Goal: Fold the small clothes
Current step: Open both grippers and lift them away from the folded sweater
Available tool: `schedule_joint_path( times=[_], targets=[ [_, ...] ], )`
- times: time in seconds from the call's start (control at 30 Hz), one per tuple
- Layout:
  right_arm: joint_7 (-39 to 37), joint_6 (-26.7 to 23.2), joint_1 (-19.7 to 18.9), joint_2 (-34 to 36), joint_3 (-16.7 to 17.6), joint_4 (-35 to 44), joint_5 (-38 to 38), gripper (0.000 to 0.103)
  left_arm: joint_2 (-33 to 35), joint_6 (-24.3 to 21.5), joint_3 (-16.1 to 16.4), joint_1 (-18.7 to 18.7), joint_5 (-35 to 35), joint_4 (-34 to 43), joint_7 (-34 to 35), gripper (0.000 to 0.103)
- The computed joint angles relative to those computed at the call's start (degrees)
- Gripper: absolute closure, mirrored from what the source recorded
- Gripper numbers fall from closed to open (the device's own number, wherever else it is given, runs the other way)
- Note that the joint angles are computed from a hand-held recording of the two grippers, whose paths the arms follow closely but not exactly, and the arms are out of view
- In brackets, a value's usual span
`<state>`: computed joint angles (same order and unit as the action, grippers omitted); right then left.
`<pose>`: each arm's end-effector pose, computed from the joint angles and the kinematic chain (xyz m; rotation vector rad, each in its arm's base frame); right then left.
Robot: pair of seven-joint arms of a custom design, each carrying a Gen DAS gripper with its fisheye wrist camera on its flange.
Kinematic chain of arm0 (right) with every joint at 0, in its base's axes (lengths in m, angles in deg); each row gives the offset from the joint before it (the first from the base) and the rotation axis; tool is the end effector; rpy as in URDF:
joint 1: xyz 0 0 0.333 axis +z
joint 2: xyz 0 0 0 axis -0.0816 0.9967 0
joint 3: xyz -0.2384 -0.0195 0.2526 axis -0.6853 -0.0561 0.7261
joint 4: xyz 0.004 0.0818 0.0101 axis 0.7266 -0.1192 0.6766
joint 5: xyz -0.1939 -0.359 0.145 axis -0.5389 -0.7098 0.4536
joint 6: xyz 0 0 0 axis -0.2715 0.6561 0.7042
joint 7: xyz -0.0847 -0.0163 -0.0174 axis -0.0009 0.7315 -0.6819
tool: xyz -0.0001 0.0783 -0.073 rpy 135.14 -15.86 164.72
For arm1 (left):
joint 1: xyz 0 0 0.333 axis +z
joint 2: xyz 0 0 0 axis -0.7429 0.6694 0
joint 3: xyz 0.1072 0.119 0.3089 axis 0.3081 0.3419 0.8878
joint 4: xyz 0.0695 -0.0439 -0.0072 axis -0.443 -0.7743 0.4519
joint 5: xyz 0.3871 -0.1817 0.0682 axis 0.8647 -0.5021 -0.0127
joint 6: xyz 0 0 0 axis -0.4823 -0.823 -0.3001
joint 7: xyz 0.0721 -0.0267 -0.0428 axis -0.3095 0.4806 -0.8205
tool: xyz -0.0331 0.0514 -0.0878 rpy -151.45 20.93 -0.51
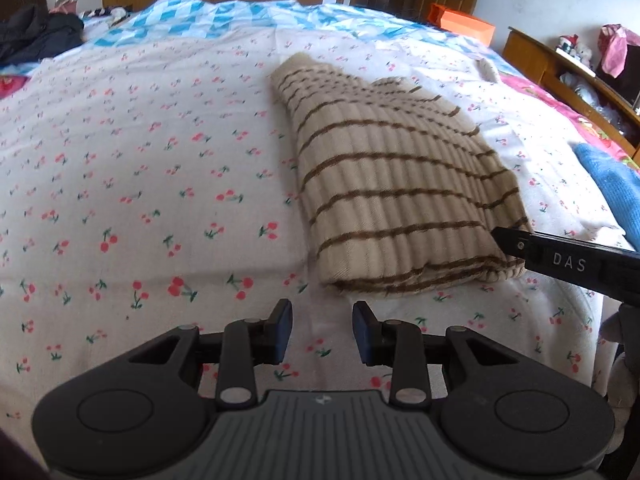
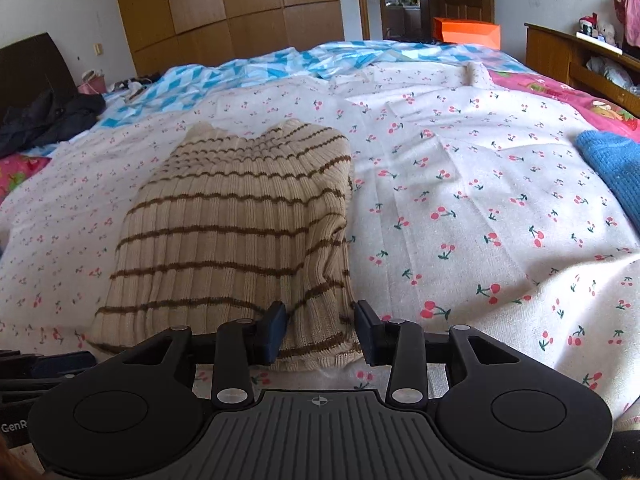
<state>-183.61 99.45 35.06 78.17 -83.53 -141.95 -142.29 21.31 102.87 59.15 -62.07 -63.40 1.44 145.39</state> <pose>0.5902 0.4151 0.2342 -1.0665 2.3031 -0.9153 0.7215 -0.3817 0.2481 -1.1630 2.6229 -0.9928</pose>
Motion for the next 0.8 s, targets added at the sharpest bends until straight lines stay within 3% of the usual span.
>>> schedule_joint_path(
  times=[0.2,0.33,0.8],
  targets=[
    [2.4,-2.5,1.6,-0.2,-0.2,0.2,-2.4,0.066,-0.2,-0.6,-2.3,2.1,-2.0,-0.5,1.9,0.065],
    [-0.3,-1.1,0.1,0.2,0.9,0.5,-0.2,0.065,-0.4,-1.3,-2.1,2.0,-2.3,-0.7,2.6,0.065],
    [4.3,-3.6,2.4,-1.0,0.6,-0.2,-5.2,0.065,-1.9,0.6,-2.6,2.3,-3.7,-3.3,4.1,0.065]
  ],
)
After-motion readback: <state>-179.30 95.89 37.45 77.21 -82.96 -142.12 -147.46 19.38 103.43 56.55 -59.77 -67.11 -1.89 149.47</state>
